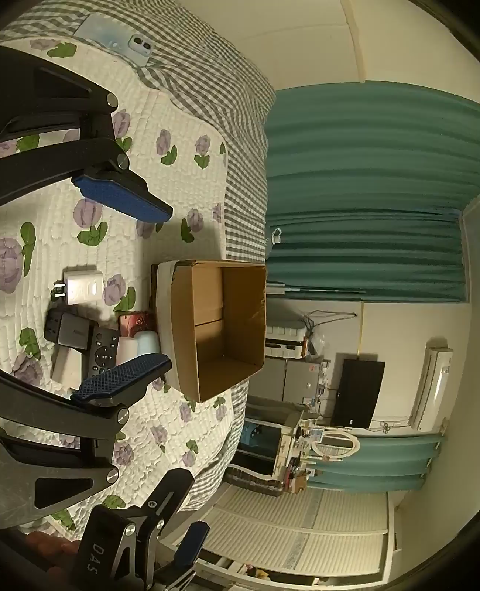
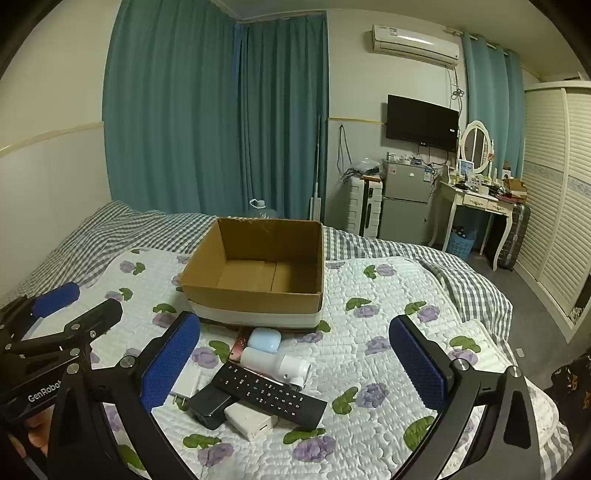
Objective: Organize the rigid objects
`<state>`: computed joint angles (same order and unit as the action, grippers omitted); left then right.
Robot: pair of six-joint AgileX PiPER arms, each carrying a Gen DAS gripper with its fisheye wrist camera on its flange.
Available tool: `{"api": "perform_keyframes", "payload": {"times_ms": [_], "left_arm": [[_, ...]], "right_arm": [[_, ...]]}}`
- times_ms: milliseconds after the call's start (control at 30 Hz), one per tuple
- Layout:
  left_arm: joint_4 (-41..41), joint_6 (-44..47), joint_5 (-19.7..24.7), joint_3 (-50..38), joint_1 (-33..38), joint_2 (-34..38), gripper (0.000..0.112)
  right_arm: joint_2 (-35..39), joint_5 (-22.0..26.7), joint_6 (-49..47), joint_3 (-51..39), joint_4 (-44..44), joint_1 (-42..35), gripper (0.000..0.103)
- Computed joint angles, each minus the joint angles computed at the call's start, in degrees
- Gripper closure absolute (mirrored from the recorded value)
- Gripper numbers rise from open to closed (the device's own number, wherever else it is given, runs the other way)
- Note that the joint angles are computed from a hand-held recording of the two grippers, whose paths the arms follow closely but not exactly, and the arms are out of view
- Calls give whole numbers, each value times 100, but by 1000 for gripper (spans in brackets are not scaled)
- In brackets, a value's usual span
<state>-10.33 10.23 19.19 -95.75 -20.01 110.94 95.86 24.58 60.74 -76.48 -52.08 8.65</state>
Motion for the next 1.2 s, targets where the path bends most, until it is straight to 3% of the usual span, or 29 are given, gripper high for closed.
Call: {"api": "perform_keyframes", "payload": {"times_ms": [333,1200], "left_arm": [[242,-251,-58,-33,-76,-7,36],[-271,289,-162,130,-3,-49,36]], "right_arm": [[11,-33,51,18,-23,-5,0],[56,-84,64,104,-4,-5,0]]}}
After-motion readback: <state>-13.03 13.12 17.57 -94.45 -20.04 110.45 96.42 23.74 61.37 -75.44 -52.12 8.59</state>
